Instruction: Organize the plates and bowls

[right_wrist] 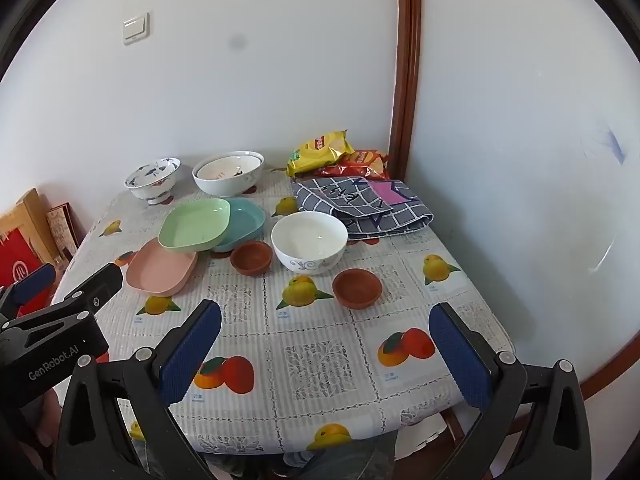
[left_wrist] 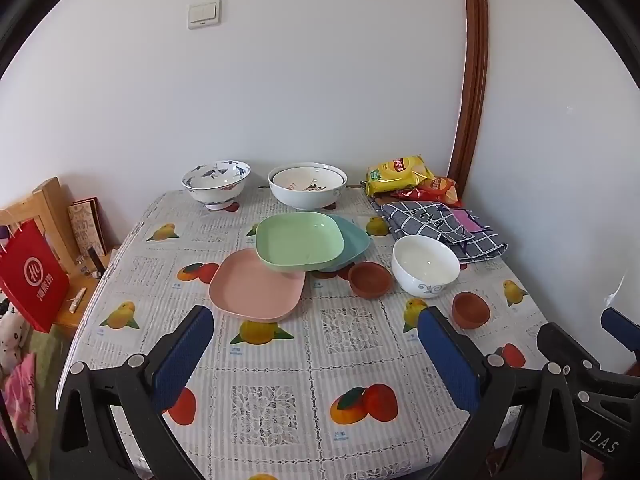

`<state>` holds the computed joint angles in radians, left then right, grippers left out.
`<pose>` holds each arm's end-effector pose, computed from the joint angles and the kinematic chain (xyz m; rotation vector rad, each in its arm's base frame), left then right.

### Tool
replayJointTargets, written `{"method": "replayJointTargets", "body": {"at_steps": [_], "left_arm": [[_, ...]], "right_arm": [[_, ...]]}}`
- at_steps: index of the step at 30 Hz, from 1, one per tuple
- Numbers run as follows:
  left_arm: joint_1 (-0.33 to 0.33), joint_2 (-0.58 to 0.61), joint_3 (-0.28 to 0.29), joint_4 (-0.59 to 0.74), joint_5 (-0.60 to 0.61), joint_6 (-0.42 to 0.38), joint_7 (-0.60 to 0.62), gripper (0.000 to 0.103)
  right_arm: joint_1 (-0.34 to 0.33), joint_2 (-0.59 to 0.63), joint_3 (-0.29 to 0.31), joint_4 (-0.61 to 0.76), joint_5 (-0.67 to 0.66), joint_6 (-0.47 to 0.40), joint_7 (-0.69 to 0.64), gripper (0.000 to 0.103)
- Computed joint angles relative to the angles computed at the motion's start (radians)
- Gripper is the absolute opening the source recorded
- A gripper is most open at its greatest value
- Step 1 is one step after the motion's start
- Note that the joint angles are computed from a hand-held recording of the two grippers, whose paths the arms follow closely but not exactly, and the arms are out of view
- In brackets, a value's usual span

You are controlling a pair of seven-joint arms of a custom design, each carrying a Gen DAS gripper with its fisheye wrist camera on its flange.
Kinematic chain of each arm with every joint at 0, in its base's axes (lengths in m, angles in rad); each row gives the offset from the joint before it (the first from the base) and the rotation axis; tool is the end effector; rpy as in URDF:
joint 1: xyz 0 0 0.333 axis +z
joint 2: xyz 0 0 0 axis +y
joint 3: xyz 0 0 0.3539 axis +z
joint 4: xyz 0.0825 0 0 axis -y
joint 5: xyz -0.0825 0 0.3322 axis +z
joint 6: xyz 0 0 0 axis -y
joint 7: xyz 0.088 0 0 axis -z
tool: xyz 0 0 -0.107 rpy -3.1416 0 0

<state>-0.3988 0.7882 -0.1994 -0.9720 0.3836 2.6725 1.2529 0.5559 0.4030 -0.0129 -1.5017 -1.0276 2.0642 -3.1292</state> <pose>0.6848 -0.3879 0.5518 -1.3396 2.0400 -1.0520 0.5941 0.3080 0.5278 -1.1760 2.2045 -1.1687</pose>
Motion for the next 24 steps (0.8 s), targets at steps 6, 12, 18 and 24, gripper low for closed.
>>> {"method": "replayJointTargets", "body": {"at_steps": [6, 12, 18, 24], "left_arm": [[-0.014, -0.004, 0.012, -0.002, 0.011, -0.002, -0.026, 0.103], [0.004, -0.009, -0.008, 0.003, -0.013, -0.008, 0.006, 0.103], [0.012, -0.018, -0.01, -0.021, -0.014, 0.012, 0.006, 0.103], [0.01, -0.02, -0.007, -0.025, -0.009, 0.01, 0.001, 0.103]], "right_arm": [[-0.002, 0.007, 0.004, 0.012, 0.015, 0.001, -0.002, 0.103], [0.002, 0.006, 0.002, 0.013, 0.012, 0.0, -0.006, 0.103], [0.001, 0.002, 0.001, 0.006, 0.015, 0.004, 0.002, 0.103], [0.003, 0.002, 0.001, 0.01, 0.018, 0.0, 0.002, 0.103]]}}
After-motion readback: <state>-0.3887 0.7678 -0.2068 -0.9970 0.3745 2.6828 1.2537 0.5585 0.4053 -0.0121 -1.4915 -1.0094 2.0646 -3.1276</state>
